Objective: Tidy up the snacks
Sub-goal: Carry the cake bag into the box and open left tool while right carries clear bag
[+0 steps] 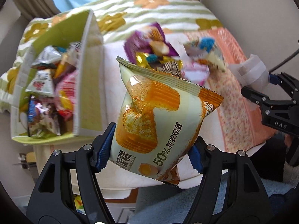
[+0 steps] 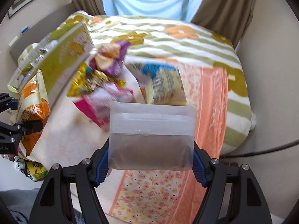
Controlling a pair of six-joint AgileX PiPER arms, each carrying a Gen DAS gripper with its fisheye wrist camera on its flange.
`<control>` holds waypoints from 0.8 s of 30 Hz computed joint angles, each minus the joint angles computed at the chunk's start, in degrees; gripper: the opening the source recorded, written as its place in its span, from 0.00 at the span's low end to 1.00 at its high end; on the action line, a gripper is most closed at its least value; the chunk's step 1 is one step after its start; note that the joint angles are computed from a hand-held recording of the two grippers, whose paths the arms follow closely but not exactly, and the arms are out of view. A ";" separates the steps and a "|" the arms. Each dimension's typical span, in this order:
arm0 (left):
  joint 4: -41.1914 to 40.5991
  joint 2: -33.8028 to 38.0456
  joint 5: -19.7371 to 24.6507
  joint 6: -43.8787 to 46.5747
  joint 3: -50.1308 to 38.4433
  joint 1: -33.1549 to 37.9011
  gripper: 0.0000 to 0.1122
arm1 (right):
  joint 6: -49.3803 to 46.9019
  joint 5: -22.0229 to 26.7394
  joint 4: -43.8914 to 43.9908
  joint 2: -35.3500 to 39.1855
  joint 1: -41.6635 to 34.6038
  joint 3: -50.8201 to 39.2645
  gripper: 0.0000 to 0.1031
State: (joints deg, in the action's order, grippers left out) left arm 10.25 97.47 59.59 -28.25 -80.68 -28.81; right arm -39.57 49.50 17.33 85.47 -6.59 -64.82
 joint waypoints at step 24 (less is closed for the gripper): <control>-16.18 -2.78 -5.64 39.81 -1.99 44.40 0.59 | 42.13 2.13 -14.82 14.35 41.61 -29.43 0.68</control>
State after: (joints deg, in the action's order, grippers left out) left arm -5.94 94.69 53.94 11.57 -82.67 15.59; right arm 2.56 51.63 2.51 99.82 35.01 -94.25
